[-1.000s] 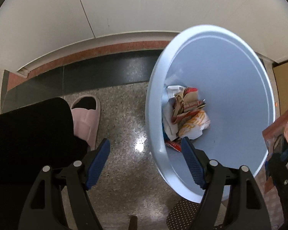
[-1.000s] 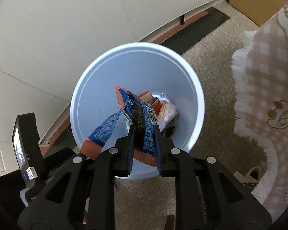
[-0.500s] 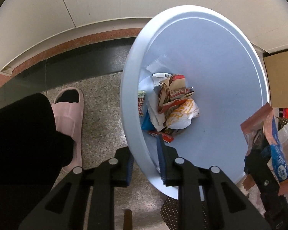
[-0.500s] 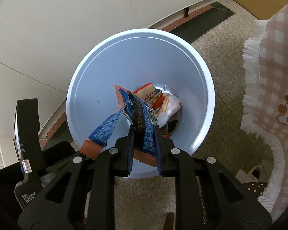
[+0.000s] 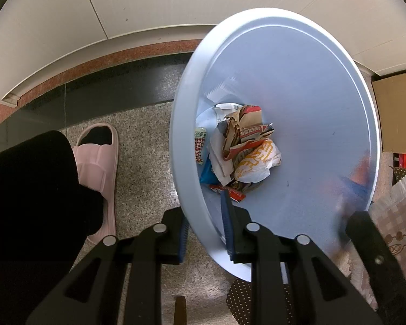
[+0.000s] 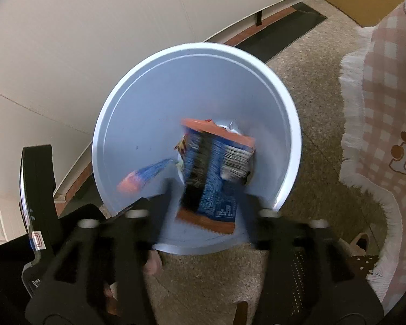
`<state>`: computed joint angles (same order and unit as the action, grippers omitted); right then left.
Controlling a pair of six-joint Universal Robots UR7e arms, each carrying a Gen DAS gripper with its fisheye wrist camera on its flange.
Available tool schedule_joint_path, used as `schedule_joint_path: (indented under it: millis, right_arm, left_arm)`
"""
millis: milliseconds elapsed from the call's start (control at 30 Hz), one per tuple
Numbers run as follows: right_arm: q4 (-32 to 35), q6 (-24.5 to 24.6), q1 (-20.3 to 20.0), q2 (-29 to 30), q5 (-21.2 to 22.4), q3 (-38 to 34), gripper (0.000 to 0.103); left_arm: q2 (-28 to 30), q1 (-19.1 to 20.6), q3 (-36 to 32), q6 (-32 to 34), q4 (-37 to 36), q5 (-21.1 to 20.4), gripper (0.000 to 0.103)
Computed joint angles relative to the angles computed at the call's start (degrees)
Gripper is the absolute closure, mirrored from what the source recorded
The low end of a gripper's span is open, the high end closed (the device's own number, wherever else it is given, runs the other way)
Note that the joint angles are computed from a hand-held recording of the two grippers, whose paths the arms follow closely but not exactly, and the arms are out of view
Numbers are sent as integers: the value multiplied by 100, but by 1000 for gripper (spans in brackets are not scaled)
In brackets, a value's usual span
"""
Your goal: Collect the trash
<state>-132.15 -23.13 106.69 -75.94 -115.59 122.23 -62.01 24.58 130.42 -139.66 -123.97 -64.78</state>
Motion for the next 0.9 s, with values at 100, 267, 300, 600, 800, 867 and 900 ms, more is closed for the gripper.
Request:
schedule_joint_path:
  millis: [100,267,300,600,800,867,900]
  right_arm:
    - [26,-8,6,-7,34,-26,49]
    - [90,116,85,4,-28,-119,49]
    - [121,136,101,4,-23,-144,49]
    - [320,236,342,-163,44,-412,49]
    - [486,242,678,-460,165,-668,49]
    - [587,224,832,-581,199,-819,49]
    - [640,223,901,-654,206,-878,48]
  left_arm:
    - [-14,14,17,-8,-24,-38,81]
    - [-79,4,-29,-70,70,-89,81]
    - [-88,3,-60,-77,135,-102,81]
    - [-366,-247,-534,-365,1290,-89,76]
    - [-426,-604,-1309,-567,2582,223,64]
    - [-385,-725,-1643,-645,3081,326,62]
    - [-337,-817,-1887,-674,3432,403,60]
